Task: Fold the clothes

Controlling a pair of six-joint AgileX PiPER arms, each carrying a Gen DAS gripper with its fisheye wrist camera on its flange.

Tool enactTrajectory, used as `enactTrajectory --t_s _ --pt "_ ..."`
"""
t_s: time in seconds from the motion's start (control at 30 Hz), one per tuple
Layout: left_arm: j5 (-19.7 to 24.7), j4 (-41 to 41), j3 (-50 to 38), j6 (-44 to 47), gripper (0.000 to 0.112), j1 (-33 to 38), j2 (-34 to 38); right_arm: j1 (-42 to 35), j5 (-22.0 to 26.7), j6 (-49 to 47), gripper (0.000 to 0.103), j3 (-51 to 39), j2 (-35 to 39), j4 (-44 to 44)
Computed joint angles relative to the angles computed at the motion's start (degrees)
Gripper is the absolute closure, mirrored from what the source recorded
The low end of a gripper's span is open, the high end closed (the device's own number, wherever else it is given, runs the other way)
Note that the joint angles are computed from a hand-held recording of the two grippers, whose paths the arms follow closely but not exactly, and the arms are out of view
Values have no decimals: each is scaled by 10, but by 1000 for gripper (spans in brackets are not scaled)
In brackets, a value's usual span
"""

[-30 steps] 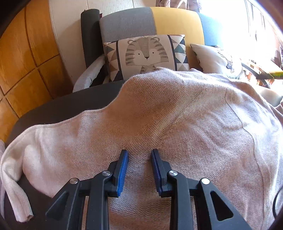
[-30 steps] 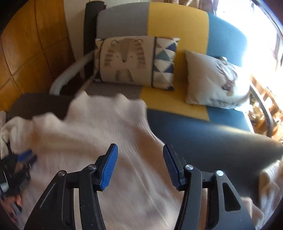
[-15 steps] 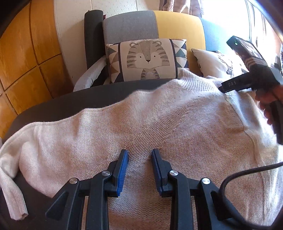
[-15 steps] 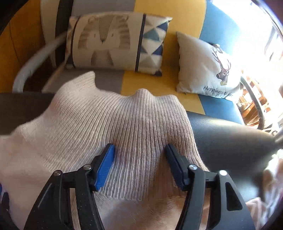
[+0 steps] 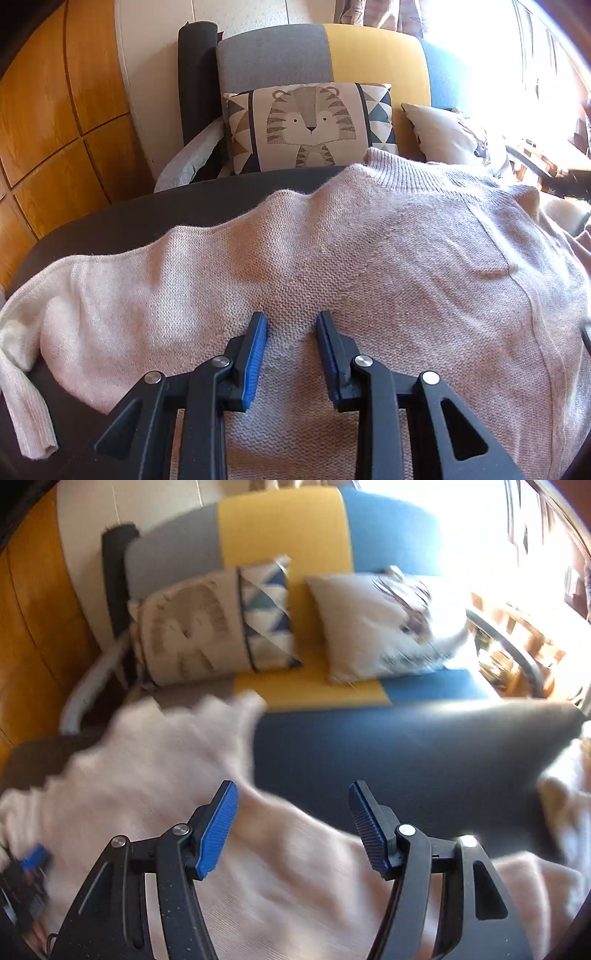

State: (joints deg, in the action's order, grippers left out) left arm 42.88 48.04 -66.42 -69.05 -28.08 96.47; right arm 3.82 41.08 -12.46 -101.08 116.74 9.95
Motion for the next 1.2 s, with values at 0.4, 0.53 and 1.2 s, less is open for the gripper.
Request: enactTrajectory --t_s 0.4,0.53,1.2 --pt "67 8 -28 -14 64 -16 19 -85 82 65 22 -86 70 -52" --pt "42 -8 -13 -6 60 2 5 -116 24 -38 22 43 -23 56" --pt "122 -6 -62 10 59 -37 14 -619 258 -133 22 108 -78 362"
